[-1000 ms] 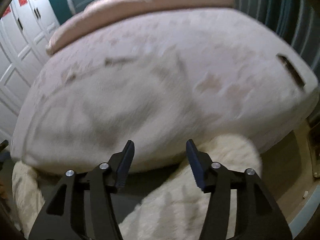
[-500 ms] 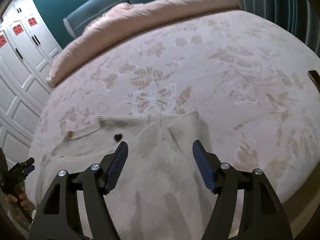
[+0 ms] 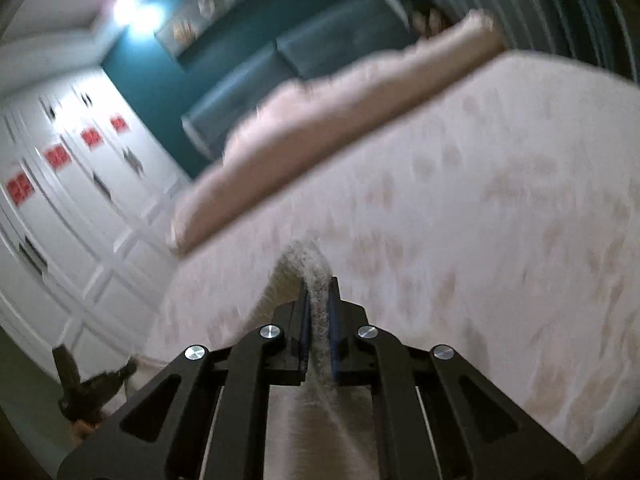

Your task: Fold small clothes

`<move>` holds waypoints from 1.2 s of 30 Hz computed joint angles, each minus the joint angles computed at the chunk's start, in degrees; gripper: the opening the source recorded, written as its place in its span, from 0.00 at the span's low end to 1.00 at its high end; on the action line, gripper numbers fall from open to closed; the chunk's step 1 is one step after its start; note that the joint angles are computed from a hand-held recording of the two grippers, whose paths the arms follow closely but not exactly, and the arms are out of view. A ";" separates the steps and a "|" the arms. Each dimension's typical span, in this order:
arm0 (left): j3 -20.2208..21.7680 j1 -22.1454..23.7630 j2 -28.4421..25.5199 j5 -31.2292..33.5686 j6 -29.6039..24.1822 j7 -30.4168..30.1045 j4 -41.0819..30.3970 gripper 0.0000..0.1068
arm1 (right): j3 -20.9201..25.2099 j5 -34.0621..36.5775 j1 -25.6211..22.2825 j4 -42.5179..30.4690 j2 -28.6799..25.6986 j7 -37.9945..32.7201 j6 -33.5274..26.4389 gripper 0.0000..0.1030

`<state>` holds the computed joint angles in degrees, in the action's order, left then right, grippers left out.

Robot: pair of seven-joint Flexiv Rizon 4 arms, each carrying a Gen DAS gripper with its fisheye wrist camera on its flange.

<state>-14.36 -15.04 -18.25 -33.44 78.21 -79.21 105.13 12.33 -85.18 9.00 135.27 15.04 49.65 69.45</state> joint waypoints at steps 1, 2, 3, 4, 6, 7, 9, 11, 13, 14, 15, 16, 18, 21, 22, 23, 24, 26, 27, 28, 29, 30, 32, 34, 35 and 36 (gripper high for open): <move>1.54 -0.84 -0.93 2.04 -0.50 -1.74 -1.46 0.06 | -0.03 1.11 -0.13 0.20 -0.06 -1.40 -0.80 0.07; 3.66 -1.91 -2.14 4.89 -1.94 -4.31 -3.12 0.06 | 0.01 4.35 0.07 0.53 -1.03 -4.48 -1.70 0.07; 6.29 -3.30 -4.10 8.69 -4.62 -7.54 -5.17 0.06 | 0.21 10.38 0.79 1.01 -3.41 -9.43 -3.10 0.07; 8.73 -4.70 -5.83 12.64 -7.15 -10.60 -6.92 0.06 | -0.08 16.37 1.63 1.44 -6.71 -14.00 -3.04 0.07; 12.74 -6.97 -9.59 19.94 -14.11 -16.30 -10.31 0.06 | -0.37 28.96 3.92 1.61 -12.79 -23.14 -3.51 0.07; 12.93 -6.97 -10.90 21.32 -15.54 -18.07 -10.53 0.06 | 0.20 32.73 4.26 1.20 -14.82 -25.73 -4.14 0.07; 11.94 -6.23 -11.29 22.56 -12.54 -19.70 -8.95 0.07 | -1.21 31.74 5.36 1.25 -15.61 -24.36 -3.56 0.08; 11.99 -6.29 -11.08 24.46 -12.62 -20.82 -9.33 0.08 | -1.76 31.93 5.53 0.97 -15.05 -24.08 -2.04 0.09; 13.43 -7.55 -10.26 28.37 -14.47 -21.91 -10.64 0.15 | -0.82 32.86 6.49 -0.17 -13.16 -25.18 -5.88 0.13; 13.89 -7.94 -9.37 30.18 -14.50 -22.23 -10.63 0.16 | 0.01 32.93 7.05 -0.65 -11.84 -24.91 -9.13 0.13; 14.43 -8.37 -8.47 31.91 -14.51 -22.95 -10.61 0.16 | 1.18 32.23 7.62 -0.89 -9.64 -23.93 -12.74 0.13; 15.15 -9.07 -7.23 33.82 -14.43 -24.22 -10.26 0.17 | 2.07 31.09 7.90 -0.80 -8.34 -22.51 -13.71 0.13; 16.32 -10.58 -3.57 37.70 -13.79 -27.84 -8.26 0.18 | 4.18 28.83 9.24 -1.63 -7.07 -20.36 -14.56 0.13; 11.27 -8.80 2.31 34.30 -9.02 -26.61 -1.09 0.18 | 5.72 25.93 12.73 -4.73 -11.18 -19.90 -8.83 0.13; 8.83 -8.14 3.93 31.65 -7.93 -24.19 1.42 0.21 | 5.64 24.93 13.99 -5.89 -13.15 -19.46 -6.92 0.13; 6.26 -7.97 5.62 28.53 -6.88 -21.49 4.40 0.24 | 5.66 24.37 15.70 -7.51 -15.75 -19.73 -4.89 0.13; 4.75 -8.12 6.36 26.31 -6.67 -19.61 6.14 0.26 | 5.73 24.49 17.90 -9.74 -19.13 -21.15 -3.10 0.13; 2.55 -8.76 7.14 22.48 -7.39 -15.91 8.95 0.26 | 5.42 24.93 21.41 -12.61 -23.35 -23.34 -2.28 0.13; 2.91 -9.83 7.02 23.60 -9.31 -16.08 9.31 0.26 | 5.65 27.17 22.91 -13.68 -25.08 -25.62 -2.90 0.13; 3.92 -10.85 6.78 25.82 -11.90 -17.55 8.96 0.26 | 5.83 29.65 23.95 -13.88 -25.63 -27.25 -4.12 0.12; 4.17 -11.03 6.73 26.05 -13.45 -17.45 9.37 0.26 | 5.89 31.91 24.85 -13.55 -25.42 -28.23 -6.14 0.08; 4.66 -11.03 7.25 26.22 -13.81 -17.61 10.63 0.29 | 5.78 34.01 25.24 -11.71 -23.82 -27.76 -7.60 0.07; 5.58 -10.64 8.80 26.29 -13.27 -17.98 12.94 0.28 | 4.76 34.88 25.14 -6.55 -19.50 -22.99 -6.62 0.01; 7.00 -9.93 10.79 28.16 -14.17 -19.21 14.63 0.27 | 6.69 40.86 24.93 -2.21 -13.54 -21.11 -12.36 0.01; 7.28 -9.23 11.84 27.55 -13.80 -18.49 16.21 0.26 | 8.32 46.25 25.48 -1.91 -11.36 -22.53 -18.80 0.01; 7.28 -8.71 12.32 26.97 -13.60 -17.83 17.08 0.24 | 10.26 51.42 25.05 -1.16 -9.17 -23.85 -23.66 0.01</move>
